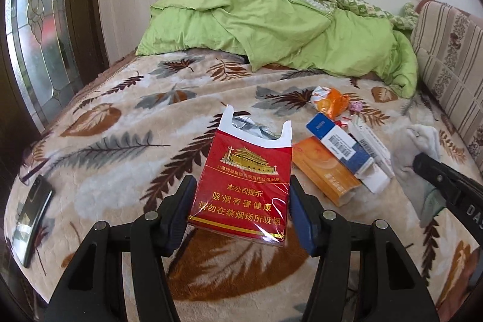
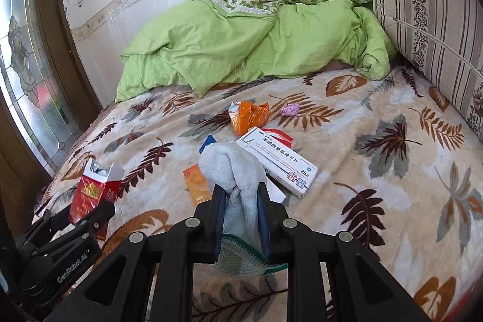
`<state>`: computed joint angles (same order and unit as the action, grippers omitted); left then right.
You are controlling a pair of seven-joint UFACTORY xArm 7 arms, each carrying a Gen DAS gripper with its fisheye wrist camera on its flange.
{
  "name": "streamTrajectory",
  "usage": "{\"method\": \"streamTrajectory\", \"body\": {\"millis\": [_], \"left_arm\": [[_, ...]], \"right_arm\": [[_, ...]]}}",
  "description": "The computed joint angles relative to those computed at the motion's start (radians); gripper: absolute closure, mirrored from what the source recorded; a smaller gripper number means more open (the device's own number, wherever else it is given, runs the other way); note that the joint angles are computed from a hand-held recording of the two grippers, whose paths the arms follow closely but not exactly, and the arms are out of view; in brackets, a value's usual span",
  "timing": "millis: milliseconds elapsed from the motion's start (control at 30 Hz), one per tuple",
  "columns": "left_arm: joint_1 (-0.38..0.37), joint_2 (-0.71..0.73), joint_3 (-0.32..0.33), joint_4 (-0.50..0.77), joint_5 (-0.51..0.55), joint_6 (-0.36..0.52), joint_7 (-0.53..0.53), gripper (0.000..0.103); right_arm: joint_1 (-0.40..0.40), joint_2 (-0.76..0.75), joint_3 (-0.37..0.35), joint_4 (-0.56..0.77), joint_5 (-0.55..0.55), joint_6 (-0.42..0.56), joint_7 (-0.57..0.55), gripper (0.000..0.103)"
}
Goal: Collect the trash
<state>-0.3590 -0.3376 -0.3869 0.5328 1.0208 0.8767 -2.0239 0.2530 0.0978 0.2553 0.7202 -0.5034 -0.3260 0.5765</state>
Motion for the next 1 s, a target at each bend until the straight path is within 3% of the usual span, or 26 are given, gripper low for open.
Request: {"method": "streamTrajectory", "body": {"millis": [100, 167, 633, 1000], "left_arm": [[0.008, 0.019, 0.005, 0.013, 0.024, 0.003, 0.01, 0.044], [0.009, 0.031, 0.01, 0.023, 0.042, 0.001, 0.015, 0.044], [0.034, 0.049, 0.06, 0.022, 0.05, -0.105, 0.036, 0.044], [0.049, 0.031, 0.049, 0.006, 0.025, -0.092, 0.032, 0.044]], "right_arm": [[-0.023, 0.009, 0.016, 0.011, -0.048, 0.0, 0.032, 0.082], [-0.01, 0.014, 0.009, 0.015, -0.025, 0.001, 0.011, 0.082], [-0.153, 0.072, 0.134, 0.089, -0.199, 0.022, 0.155, 0.082], [-0.125, 0.068, 0.11, 0.081, -0.178, 0.008, 0.139, 0.082]]}}
